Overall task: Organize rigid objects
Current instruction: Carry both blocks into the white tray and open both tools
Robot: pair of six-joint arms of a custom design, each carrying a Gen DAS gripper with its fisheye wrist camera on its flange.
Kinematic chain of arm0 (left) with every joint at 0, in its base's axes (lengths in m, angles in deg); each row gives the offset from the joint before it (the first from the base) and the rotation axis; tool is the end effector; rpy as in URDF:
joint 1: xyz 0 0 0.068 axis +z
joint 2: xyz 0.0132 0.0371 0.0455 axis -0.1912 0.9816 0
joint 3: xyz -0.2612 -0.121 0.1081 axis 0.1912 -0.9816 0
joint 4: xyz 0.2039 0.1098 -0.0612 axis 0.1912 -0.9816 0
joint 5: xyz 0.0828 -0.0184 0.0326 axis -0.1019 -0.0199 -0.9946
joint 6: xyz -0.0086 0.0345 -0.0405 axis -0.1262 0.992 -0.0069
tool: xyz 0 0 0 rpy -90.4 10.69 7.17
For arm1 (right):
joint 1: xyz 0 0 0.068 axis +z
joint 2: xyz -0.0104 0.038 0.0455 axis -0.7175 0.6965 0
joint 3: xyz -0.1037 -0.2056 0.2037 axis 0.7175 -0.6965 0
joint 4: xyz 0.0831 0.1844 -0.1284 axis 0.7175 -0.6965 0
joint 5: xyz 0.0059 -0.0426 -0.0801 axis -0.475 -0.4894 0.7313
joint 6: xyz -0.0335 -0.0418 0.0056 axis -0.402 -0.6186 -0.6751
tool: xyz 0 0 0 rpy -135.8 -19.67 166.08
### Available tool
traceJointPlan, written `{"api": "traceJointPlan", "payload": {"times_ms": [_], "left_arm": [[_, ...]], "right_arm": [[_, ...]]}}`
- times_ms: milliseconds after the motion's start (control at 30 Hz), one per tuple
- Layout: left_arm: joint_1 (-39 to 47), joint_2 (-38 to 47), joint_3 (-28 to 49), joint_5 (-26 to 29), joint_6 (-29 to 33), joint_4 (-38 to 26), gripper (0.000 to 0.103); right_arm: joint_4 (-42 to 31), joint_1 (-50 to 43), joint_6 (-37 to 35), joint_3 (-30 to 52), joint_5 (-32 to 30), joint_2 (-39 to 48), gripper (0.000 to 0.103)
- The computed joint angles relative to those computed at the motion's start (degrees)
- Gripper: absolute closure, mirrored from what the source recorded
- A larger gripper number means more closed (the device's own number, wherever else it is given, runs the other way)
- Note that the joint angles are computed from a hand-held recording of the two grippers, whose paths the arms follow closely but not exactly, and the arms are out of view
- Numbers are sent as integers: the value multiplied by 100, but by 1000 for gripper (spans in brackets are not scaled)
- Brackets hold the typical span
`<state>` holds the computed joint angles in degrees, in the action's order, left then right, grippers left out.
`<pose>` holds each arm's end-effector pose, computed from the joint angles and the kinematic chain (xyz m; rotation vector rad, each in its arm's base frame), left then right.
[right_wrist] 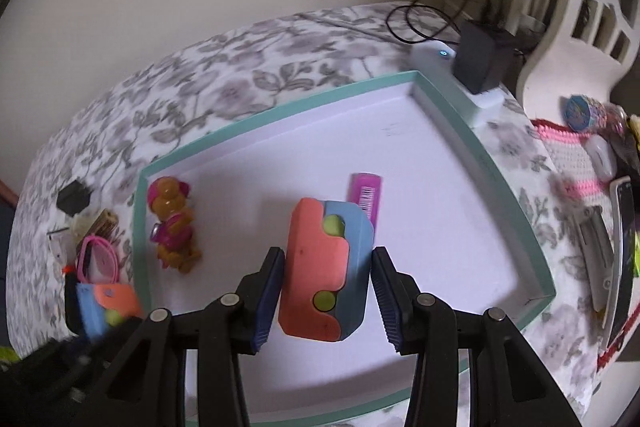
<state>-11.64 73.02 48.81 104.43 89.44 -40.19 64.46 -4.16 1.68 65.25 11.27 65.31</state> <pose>0.2545 -0.0139 0.1644 0.1921 2.7539 -0.4276 0.2585 0.2144 0.1671 0.4273 2.6558 0.0116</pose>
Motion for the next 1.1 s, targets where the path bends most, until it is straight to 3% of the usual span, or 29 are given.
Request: {"api": "traceJointPlan", "payload": {"times_ms": [200, 467, 600, 767, 1100], "left_arm": [[-727, 429, -133, -572, -25, 460, 79], [-497, 917, -128, -860, -48, 734, 79], [-166, 1002, -77, -482, -60, 674, 80], [-116, 998, -58, -623, -59, 679, 80], [180, 1003, 74, -398, -1, 485, 80]], "right_arm": [[3, -12, 6, -54, -33, -12, 56], [19, 15, -147, 55, -150, 167, 56], [4, 49, -248, 142, -209, 263, 56], [21, 96, -383, 216, -296, 330, 56], [31, 131, -520, 289, -407, 446, 55]]}}
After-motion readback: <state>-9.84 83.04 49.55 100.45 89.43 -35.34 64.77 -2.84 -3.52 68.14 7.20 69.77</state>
